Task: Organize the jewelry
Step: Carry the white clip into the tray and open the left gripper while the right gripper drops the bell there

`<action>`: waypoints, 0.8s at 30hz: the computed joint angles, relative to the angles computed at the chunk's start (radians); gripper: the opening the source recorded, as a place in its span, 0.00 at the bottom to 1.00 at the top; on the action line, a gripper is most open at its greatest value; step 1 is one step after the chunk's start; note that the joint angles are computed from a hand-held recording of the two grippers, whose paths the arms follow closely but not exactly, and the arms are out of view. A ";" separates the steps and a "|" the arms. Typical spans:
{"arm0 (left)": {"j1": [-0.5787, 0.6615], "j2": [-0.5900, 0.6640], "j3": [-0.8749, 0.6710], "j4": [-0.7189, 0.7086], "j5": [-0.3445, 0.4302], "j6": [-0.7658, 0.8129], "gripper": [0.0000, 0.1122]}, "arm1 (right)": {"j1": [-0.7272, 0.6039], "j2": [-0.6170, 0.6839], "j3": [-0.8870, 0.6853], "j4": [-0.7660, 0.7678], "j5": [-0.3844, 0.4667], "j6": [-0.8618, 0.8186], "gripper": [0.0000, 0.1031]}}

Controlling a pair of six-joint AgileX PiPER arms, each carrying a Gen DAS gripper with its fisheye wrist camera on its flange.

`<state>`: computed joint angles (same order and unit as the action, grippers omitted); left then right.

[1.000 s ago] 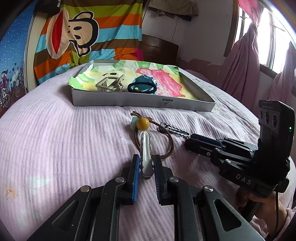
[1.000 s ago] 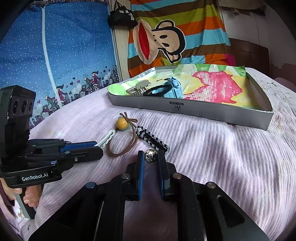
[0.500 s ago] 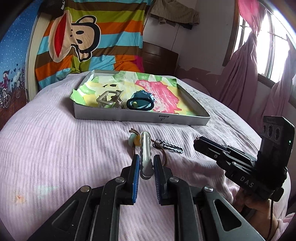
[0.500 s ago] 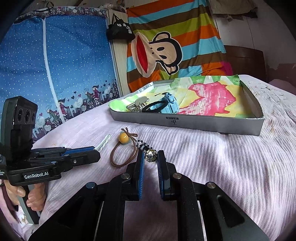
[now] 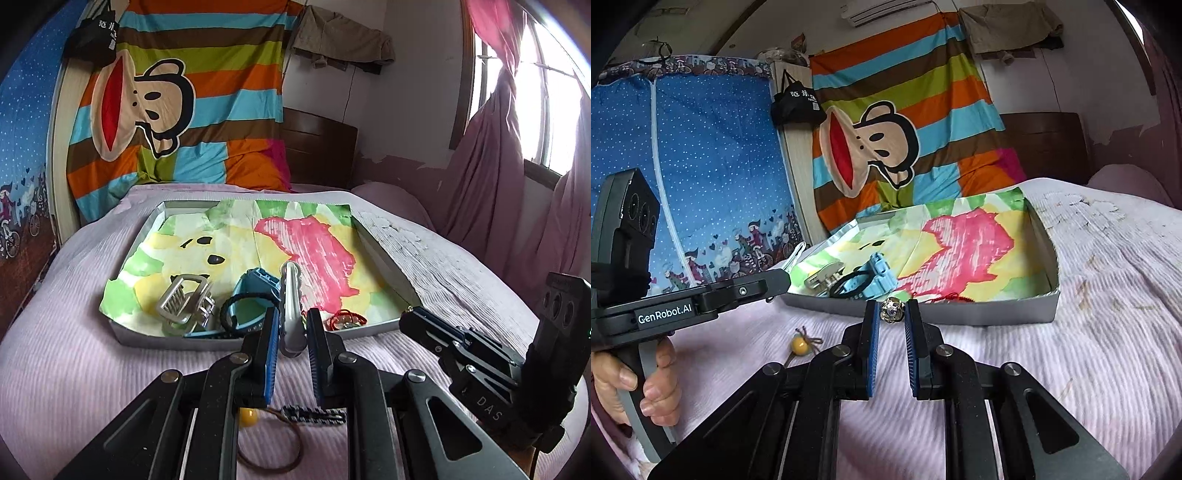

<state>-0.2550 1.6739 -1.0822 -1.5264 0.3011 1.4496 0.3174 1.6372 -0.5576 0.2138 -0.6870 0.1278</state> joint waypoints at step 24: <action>-0.008 0.251 -0.271 0.543 -0.024 -0.618 0.13 | -0.119 0.244 -0.468 0.122 0.450 -0.240 0.12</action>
